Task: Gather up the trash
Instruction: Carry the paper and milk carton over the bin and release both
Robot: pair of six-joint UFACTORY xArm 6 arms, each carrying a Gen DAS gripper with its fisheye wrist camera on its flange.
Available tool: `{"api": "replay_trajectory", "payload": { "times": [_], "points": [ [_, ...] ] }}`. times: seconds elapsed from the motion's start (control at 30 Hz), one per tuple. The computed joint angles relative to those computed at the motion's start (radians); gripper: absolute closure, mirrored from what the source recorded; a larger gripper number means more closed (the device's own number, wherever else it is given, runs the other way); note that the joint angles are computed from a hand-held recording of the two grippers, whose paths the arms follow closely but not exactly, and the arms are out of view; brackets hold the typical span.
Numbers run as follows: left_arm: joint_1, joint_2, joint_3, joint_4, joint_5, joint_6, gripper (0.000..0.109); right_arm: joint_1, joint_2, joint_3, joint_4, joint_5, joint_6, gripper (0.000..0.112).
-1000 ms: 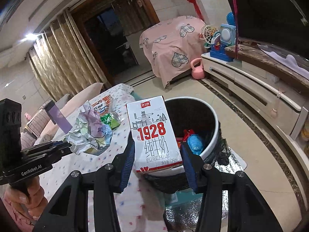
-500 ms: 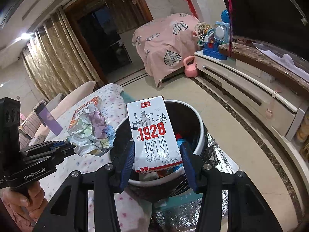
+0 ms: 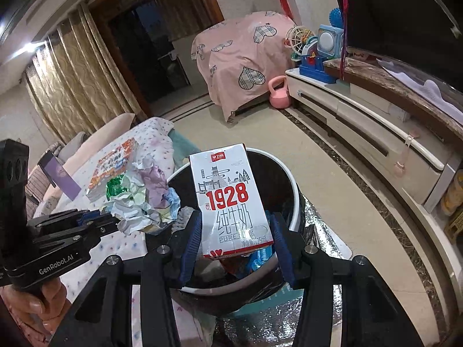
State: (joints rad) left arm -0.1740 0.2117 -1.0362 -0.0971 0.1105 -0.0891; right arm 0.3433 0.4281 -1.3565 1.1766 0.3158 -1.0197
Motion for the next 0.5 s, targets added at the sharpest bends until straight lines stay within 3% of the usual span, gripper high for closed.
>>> {"api": "replay_trajectory", "payload": {
  "times": [0.17,0.5],
  "points": [
    [0.006,0.026,-0.030,0.043,0.020,-0.042,0.095,0.000,0.032,-0.029,-0.060,0.001,0.055,0.064],
    [0.005,0.081,-0.093,-0.025,0.074,0.003,0.095,0.002,0.076,-0.076,-0.144,0.010,0.127,0.064]
  ]
}}
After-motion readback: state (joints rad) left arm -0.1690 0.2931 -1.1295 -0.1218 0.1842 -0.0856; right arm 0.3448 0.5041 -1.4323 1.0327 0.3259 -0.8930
